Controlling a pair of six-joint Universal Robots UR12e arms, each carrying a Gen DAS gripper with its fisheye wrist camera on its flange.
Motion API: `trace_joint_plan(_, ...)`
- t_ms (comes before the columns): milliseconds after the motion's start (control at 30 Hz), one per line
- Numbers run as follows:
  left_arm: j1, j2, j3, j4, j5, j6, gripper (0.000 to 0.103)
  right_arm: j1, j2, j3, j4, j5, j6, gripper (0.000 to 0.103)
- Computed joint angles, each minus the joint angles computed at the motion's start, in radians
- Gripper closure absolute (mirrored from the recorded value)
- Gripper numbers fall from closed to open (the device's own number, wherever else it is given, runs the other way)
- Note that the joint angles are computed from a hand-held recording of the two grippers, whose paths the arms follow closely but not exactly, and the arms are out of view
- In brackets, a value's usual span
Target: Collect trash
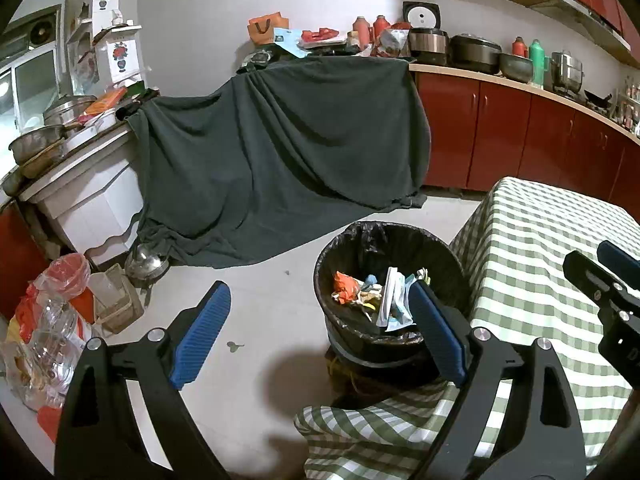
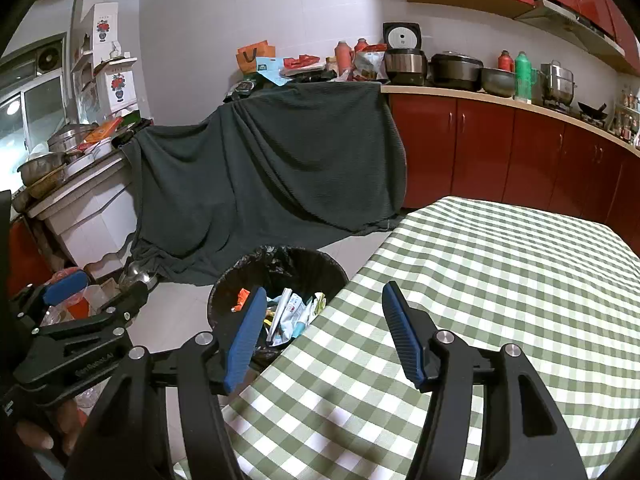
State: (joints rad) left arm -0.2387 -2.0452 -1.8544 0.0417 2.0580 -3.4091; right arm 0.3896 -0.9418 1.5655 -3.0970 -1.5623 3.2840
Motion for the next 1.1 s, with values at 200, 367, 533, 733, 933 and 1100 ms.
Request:
trace_joint_plan(200, 0.0, 0.004, -0.004, 0.012, 0.005, 0.0, 0.014, 0.001, 0.0, 0.001, -0.001, 0.0, 0.0, 0.044)
trace_joint_plan(367, 0.0, 0.005, -0.005, 0.013, 0.005, 0.0, 0.014, 0.001, -0.001, 0.001, -0.005, -0.002, -0.001, 0.044)
trace_joint_plan(533, 0.001, 0.005, -0.006, 0.014, 0.005, -0.001, 0.014, 0.001, -0.002, 0.002, -0.004, -0.002, -0.002, 0.044)
trace_joint_plan(733, 0.001, 0.006, -0.005, 0.015, 0.003, -0.003, 0.014, 0.001, -0.002, 0.003, -0.005, -0.002, -0.002, 0.044)
trace_joint_plan(933, 0.001, 0.006, -0.006, 0.016, 0.003, -0.005, 0.014, 0.001, -0.002, 0.002, -0.006, -0.003, -0.004, 0.044)
trace_joint_plan(1100, 0.0, 0.008, -0.005, 0.013, 0.005, -0.007, 0.014, 0.002, -0.004, 0.002, -0.001, -0.005, -0.001, 0.044)
